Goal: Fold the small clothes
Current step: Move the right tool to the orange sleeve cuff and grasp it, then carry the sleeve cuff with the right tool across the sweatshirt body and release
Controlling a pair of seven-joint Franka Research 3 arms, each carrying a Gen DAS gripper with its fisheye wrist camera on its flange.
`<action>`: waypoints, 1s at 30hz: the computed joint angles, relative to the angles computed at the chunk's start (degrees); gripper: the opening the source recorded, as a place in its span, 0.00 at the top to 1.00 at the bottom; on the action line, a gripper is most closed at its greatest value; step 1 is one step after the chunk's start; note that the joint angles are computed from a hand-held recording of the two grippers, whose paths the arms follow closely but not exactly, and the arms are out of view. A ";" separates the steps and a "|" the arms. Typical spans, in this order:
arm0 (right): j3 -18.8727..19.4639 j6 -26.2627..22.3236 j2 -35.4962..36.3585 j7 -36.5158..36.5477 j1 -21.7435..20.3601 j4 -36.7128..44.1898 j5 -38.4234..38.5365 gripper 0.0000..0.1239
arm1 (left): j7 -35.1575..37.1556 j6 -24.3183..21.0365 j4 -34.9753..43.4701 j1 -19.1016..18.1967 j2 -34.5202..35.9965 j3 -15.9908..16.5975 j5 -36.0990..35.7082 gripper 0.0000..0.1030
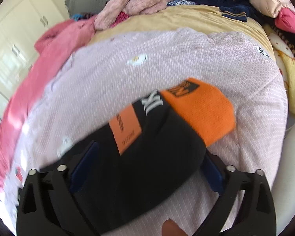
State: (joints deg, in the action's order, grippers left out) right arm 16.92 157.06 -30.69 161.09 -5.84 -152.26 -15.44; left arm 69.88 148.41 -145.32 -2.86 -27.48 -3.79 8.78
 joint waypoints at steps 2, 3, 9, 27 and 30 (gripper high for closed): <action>0.77 0.92 0.25 1.85 -1.50 0.10 -0.89 0.41 | 0.10 0.72 0.00 0.16 0.31 0.22 -0.01 0.09; 0.75 1.93 0.06 2.38 -1.85 -0.31 -1.08 0.48 | 0.14 1.14 -0.07 0.20 0.40 0.37 -0.14 0.09; 1.13 14.11 -1.32 1.82 -4.58 -4.76 -0.33 0.82 | -0.81 3.58 -0.99 0.79 0.45 0.57 -0.46 0.09; 14.99 20.35 4.98 -10.76 -3.11 10.37 5.89 0.86 | 1.68 2.12 -4.35 -0.24 -6.76 3.93 -4.80 0.09; 17.29 22.25 7.19 -11.80 -2.37 12.23 6.02 0.86 | 2.28 1.52 -5.46 0.16 -8.75 4.30 -5.13 0.09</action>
State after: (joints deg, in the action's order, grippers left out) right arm 34.21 179.31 -23.51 149.29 -8.20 -140.03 -9.42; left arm 72.16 149.93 -150.78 -2.70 -36.22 0.51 3.65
